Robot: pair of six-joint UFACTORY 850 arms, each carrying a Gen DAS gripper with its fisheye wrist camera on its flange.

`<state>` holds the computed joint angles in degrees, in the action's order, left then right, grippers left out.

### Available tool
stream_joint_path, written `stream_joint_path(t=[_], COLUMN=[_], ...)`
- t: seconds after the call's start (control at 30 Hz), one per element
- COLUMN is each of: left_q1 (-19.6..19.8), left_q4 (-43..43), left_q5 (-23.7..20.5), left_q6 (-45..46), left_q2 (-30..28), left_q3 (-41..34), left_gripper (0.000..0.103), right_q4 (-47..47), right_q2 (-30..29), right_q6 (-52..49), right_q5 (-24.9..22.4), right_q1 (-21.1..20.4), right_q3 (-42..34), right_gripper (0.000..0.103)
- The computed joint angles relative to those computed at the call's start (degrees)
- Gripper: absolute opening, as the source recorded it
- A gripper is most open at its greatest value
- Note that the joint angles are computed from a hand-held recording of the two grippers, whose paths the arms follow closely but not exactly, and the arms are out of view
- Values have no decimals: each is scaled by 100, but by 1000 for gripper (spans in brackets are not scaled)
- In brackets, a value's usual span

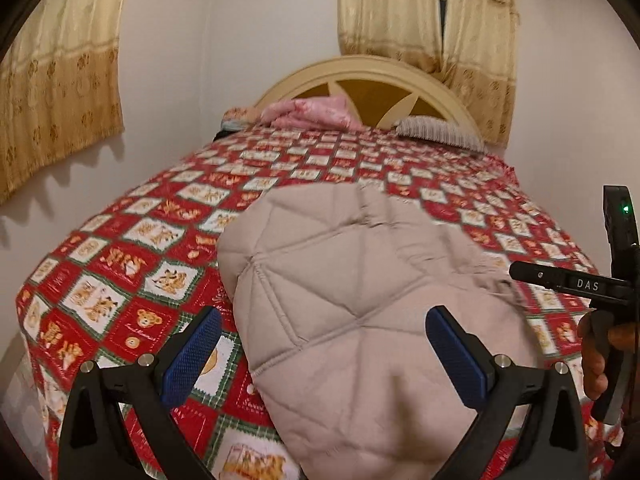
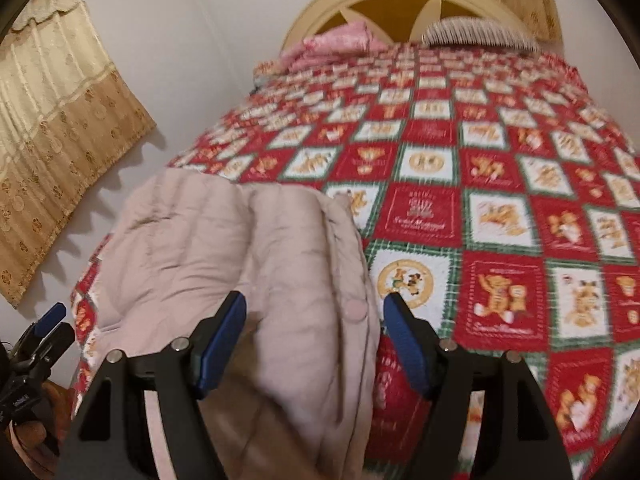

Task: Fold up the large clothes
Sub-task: 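Lay the folded jacket on the quilt and open both grippers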

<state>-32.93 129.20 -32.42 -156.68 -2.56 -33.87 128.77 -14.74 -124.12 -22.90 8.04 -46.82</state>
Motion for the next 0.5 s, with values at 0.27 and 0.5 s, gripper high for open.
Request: stream_joint_path(t=[0.27,0.5], left_q1=[-595,-902], left_q4=[-578,-916], left_q5=[-496,-787], left_q6=[172,370], left_q2=[597,880], left_q3=[466,647], left_gripper=[102,102], right_q4=[2339,2648], right_q2=[1278,1741], right_q6=[-2586,-2847], right_q5=[-103,-259], right_q1=[489,646], right_q3=[1098,1501], right_gripper=[85,87])
